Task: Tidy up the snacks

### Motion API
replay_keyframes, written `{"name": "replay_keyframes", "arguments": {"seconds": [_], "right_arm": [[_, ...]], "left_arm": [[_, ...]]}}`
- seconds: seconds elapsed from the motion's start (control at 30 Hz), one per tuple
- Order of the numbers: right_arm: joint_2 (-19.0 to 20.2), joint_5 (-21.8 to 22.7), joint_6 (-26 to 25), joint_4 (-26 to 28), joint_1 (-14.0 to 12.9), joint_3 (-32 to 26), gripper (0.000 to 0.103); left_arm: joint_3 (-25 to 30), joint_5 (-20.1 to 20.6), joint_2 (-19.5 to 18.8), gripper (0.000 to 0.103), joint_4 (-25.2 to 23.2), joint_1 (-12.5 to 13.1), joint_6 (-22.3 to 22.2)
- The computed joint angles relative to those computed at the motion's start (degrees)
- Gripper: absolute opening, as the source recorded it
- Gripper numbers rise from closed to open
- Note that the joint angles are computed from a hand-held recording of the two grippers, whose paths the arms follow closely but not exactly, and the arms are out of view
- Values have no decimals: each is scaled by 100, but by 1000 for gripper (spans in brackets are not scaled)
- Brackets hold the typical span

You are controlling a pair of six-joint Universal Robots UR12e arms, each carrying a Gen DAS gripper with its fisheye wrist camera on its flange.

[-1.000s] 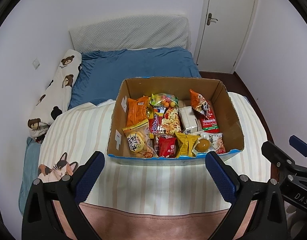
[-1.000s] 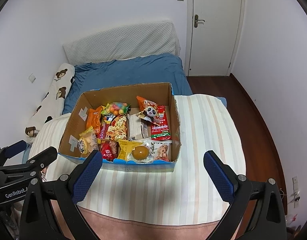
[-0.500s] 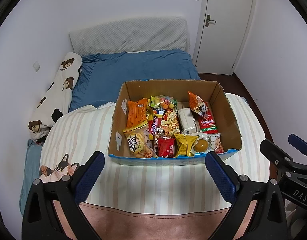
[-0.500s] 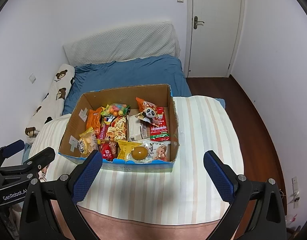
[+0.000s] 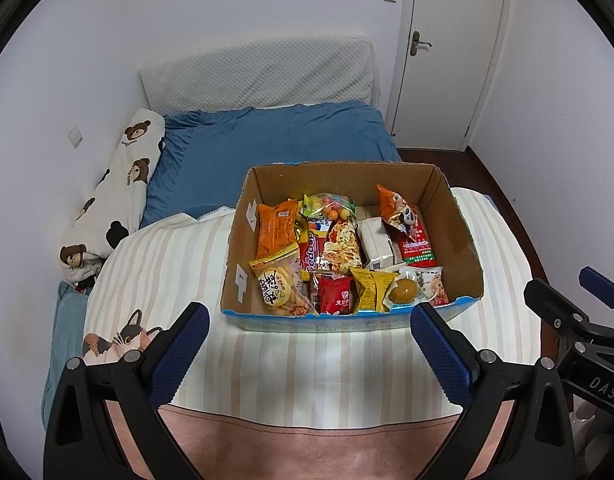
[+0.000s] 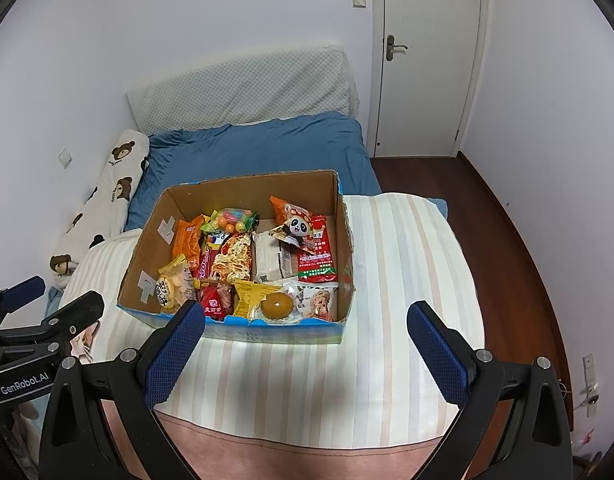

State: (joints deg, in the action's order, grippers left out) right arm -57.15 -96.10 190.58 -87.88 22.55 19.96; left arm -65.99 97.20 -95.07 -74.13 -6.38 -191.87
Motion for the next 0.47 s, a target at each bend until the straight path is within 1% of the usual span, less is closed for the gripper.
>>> {"name": "replay_keyframes", "arguments": {"seconds": [0.47], "right_arm": [[-21, 41, -63, -105, -8, 17, 103]], "left_arm": [[-43, 27, 41, 103, 61, 0, -1]]}}
